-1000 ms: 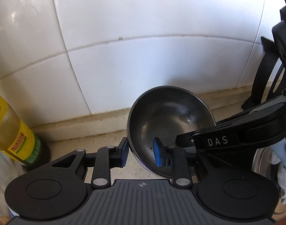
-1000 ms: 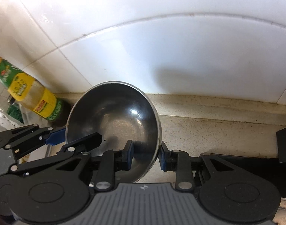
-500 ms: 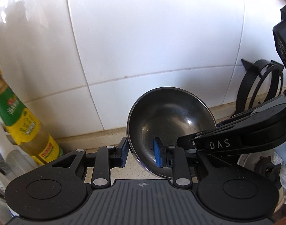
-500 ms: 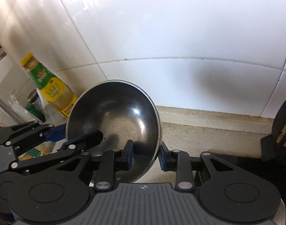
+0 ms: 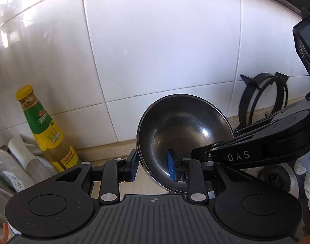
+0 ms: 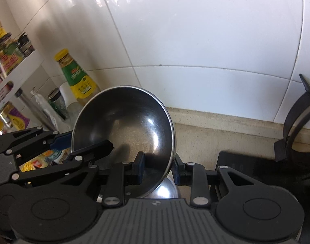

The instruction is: Organize plates and bowls

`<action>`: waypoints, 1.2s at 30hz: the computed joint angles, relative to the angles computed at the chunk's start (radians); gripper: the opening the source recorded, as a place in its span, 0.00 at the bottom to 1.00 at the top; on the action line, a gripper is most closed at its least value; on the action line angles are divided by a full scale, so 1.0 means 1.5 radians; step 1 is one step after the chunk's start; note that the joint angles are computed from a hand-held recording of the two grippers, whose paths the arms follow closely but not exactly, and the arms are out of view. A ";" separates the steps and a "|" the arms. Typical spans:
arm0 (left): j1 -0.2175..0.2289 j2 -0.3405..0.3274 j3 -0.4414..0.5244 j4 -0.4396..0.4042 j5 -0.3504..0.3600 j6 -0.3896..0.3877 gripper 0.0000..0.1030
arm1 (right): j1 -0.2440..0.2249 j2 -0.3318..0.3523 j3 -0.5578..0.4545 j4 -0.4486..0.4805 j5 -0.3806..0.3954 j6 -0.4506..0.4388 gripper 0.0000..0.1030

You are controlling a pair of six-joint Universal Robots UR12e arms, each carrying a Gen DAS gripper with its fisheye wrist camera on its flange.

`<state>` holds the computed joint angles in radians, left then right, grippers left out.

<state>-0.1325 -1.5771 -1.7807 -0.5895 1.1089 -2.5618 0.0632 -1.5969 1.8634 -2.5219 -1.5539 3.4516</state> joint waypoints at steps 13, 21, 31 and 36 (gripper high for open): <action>0.014 0.029 -0.038 -0.047 -0.015 0.038 0.37 | 0.012 -0.005 0.019 0.062 0.001 0.008 0.34; 0.006 0.020 -0.044 -0.076 0.011 0.055 0.37 | 0.006 0.006 0.020 0.091 0.019 0.004 0.34; 0.006 0.014 -0.047 -0.086 0.031 0.061 0.41 | 0.015 0.013 0.013 0.098 -0.008 -0.023 0.35; 0.013 0.019 -0.056 -0.071 0.025 0.069 0.56 | 0.013 0.002 0.021 0.072 -0.019 -0.018 0.38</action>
